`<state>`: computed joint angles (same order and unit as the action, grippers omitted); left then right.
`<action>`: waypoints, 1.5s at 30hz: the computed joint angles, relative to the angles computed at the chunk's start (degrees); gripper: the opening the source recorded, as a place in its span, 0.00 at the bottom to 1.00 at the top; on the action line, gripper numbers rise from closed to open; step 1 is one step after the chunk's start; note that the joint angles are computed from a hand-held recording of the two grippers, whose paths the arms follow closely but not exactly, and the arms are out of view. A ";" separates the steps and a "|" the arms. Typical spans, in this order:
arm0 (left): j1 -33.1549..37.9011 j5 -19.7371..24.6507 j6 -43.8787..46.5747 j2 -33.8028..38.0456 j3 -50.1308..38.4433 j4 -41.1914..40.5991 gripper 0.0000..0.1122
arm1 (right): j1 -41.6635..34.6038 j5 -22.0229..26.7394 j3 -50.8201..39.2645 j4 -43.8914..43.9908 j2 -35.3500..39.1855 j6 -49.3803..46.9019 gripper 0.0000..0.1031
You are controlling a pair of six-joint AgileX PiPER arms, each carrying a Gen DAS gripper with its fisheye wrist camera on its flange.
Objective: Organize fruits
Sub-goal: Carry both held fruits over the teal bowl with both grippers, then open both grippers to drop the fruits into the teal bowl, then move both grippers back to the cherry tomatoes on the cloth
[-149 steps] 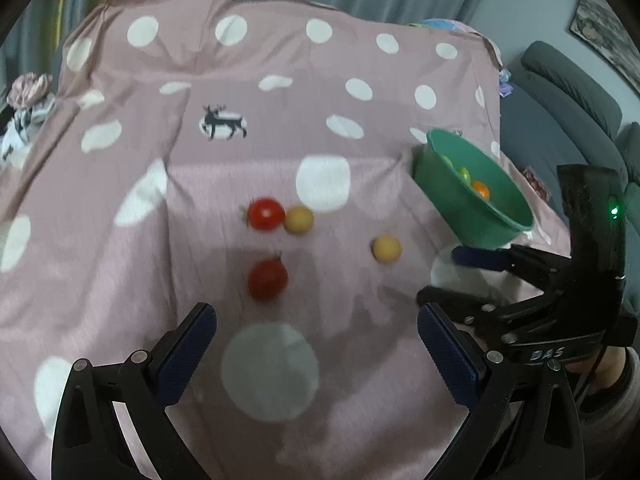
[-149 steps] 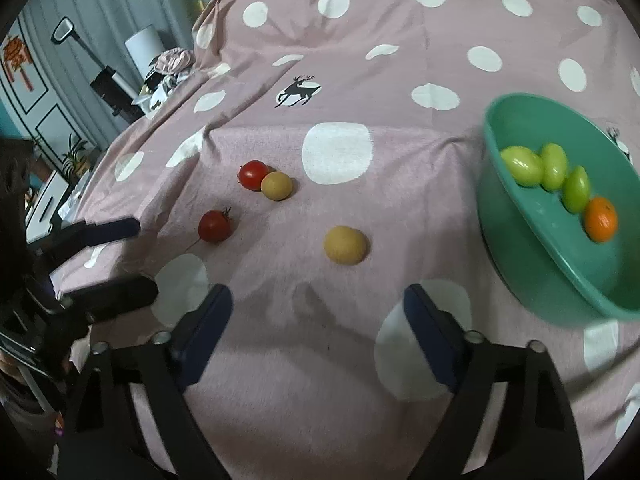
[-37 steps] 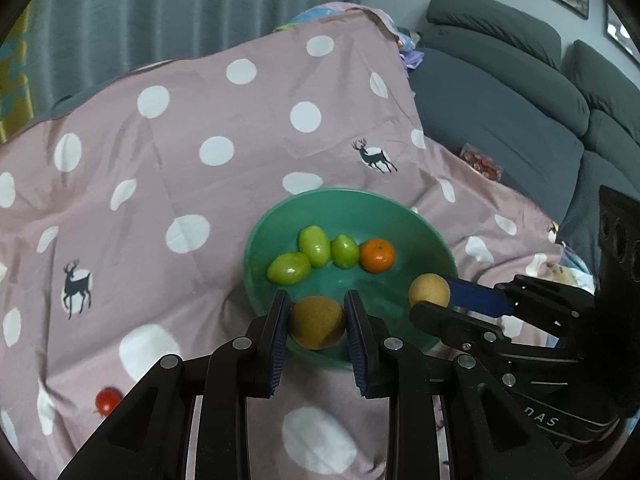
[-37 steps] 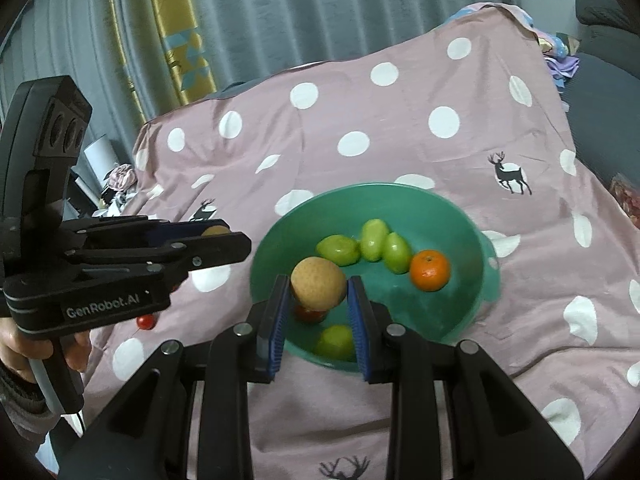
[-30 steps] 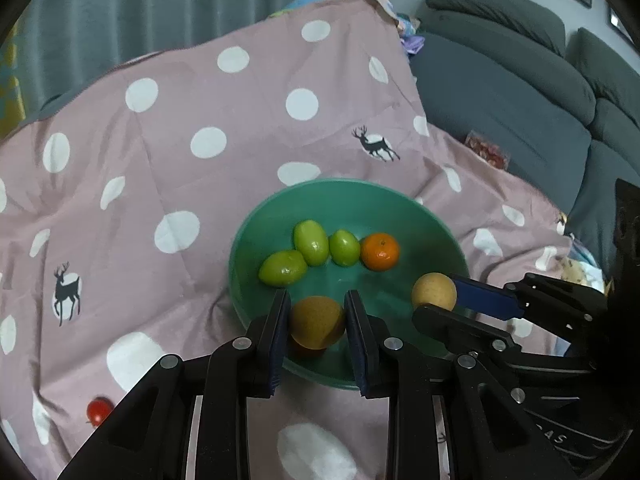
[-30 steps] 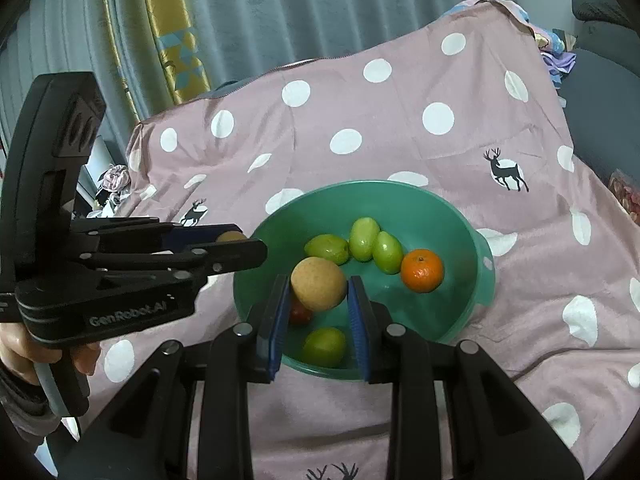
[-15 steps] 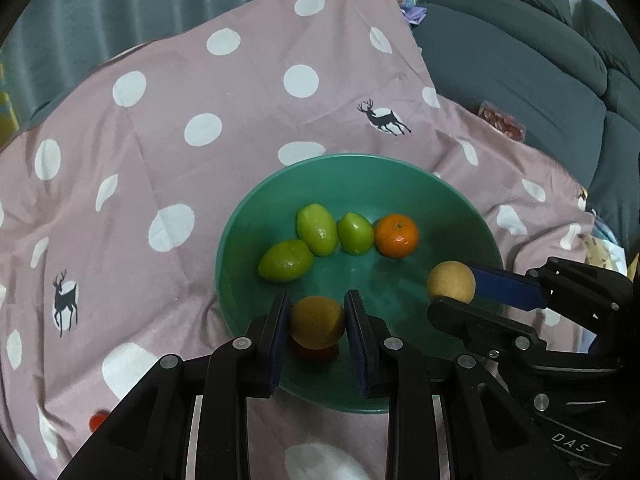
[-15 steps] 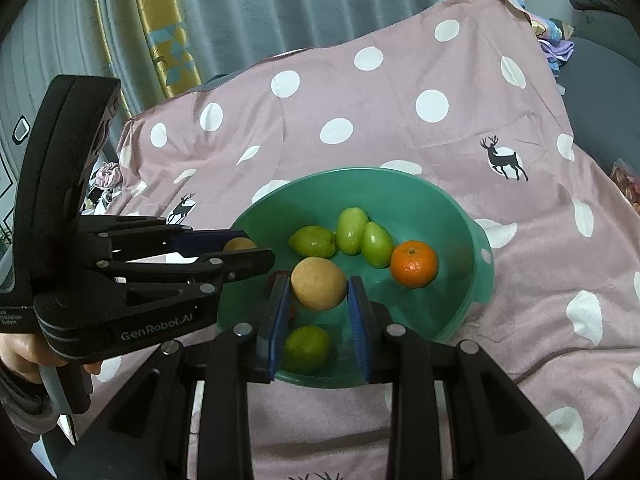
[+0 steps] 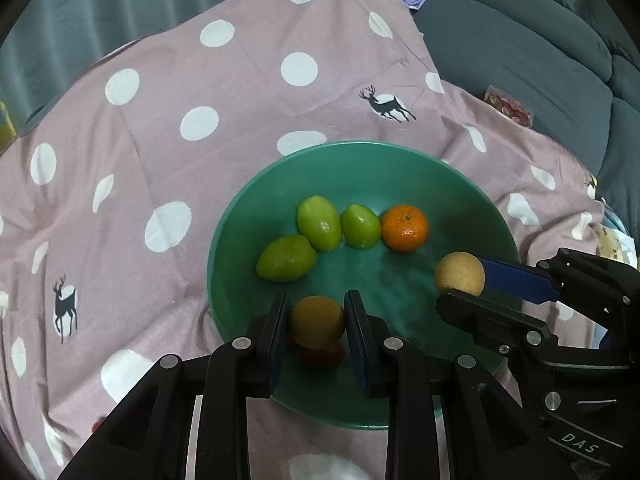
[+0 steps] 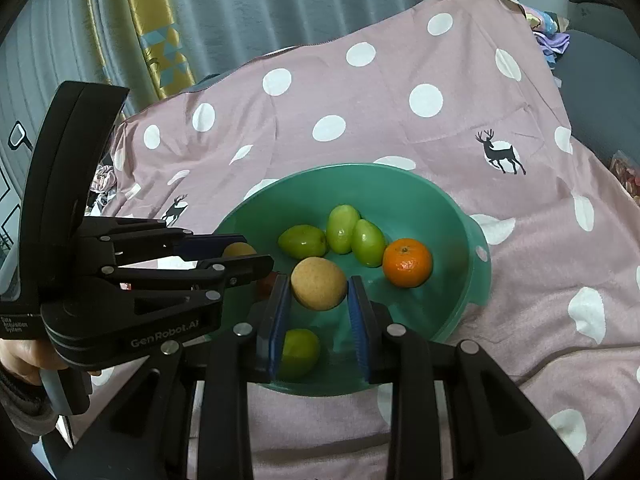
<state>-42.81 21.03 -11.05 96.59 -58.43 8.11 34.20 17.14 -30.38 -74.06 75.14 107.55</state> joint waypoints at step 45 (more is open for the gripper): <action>30.03 4.45 27.24 -40.87 37.42 -29.12 0.78 | 27.63 25.08 -4.12 11.51 -6.01 2.76 0.89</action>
<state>-12.78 25.48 16.19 55.72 -21.01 -21.02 61.83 42.22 -34.51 -62.55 69.13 110.30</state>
